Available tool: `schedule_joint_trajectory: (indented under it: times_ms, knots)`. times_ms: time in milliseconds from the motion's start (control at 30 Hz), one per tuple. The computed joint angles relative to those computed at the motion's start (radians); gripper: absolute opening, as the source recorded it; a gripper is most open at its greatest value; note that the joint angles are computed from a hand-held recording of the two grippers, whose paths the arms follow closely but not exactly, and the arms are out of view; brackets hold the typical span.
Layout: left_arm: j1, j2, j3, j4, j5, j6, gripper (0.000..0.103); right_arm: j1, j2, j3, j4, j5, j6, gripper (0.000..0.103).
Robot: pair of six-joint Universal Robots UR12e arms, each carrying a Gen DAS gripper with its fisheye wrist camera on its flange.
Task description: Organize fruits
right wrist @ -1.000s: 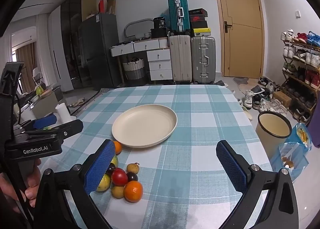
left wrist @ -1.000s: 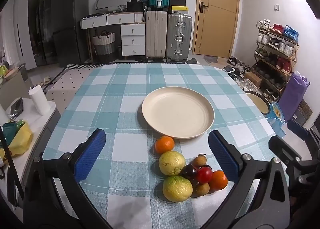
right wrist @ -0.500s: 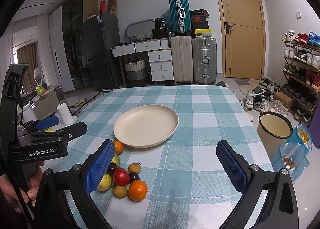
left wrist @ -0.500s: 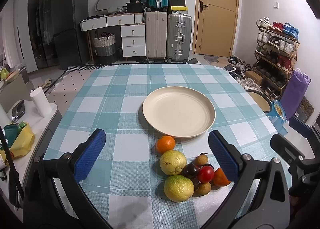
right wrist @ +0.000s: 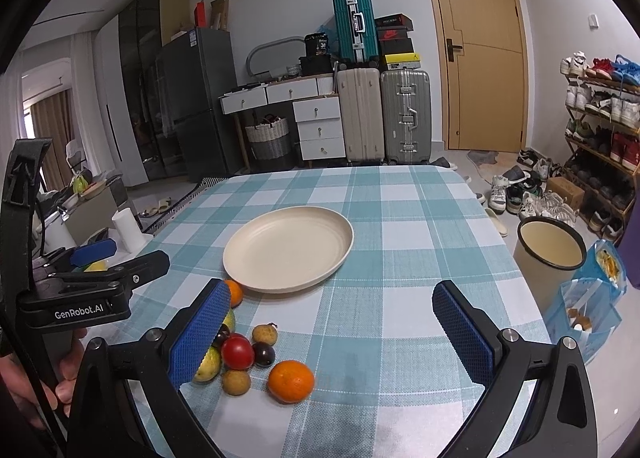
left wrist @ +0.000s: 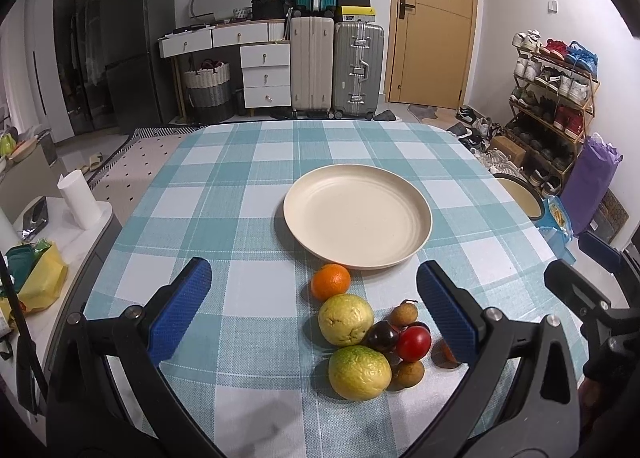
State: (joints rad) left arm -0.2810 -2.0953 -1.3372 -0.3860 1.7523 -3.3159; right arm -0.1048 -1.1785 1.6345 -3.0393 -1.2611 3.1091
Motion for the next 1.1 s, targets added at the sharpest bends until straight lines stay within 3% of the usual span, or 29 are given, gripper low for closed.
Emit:
schedule_joint_trajectory:
  times_ms: [1100]
  knots:
    - [0.003,-0.009,0.002,-0.018,-0.009,0.005,0.102,-0.006,0.007,-0.001,-0.005,0.022,-0.012,0.103]
